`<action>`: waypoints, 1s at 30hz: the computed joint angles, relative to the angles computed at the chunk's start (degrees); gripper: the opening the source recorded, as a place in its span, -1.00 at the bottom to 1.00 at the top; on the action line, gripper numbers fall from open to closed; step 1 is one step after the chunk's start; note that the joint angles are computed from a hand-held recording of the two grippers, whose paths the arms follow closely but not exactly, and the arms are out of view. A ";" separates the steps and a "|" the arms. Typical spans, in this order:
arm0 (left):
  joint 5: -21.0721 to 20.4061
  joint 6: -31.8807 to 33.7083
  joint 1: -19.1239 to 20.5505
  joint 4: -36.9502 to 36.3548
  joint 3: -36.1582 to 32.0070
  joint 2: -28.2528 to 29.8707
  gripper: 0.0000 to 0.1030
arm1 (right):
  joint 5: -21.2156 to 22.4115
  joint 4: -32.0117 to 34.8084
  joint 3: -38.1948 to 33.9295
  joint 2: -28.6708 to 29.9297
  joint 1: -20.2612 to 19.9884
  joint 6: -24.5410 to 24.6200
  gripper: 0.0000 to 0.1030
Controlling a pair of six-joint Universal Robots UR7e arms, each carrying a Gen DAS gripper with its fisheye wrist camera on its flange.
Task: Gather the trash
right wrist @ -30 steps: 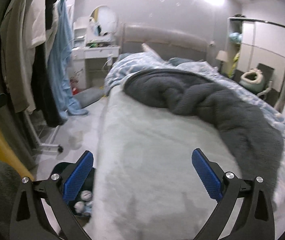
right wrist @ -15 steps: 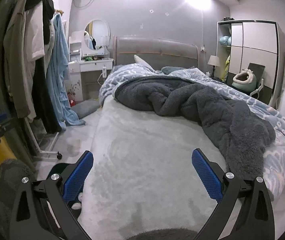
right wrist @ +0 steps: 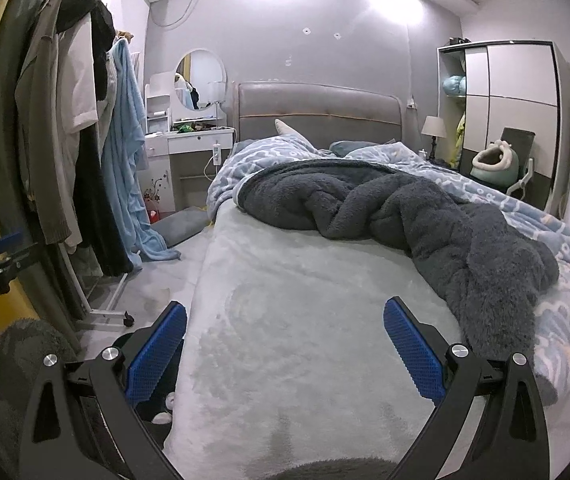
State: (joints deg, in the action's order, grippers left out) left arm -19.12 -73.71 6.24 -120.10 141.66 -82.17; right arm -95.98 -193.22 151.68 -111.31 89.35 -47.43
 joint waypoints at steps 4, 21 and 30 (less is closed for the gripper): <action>-0.28 -0.71 -0.05 0.57 -0.07 0.06 0.94 | 0.48 0.31 0.15 -0.52 -0.57 0.02 0.93; -0.63 -1.67 -0.04 1.40 -0.53 -0.27 0.94 | 0.63 0.56 0.23 -0.90 -0.87 -0.18 0.93; -0.60 -2.15 -0.01 1.72 -0.56 -0.40 0.94 | 0.65 0.65 0.22 -0.95 -0.88 -0.21 0.93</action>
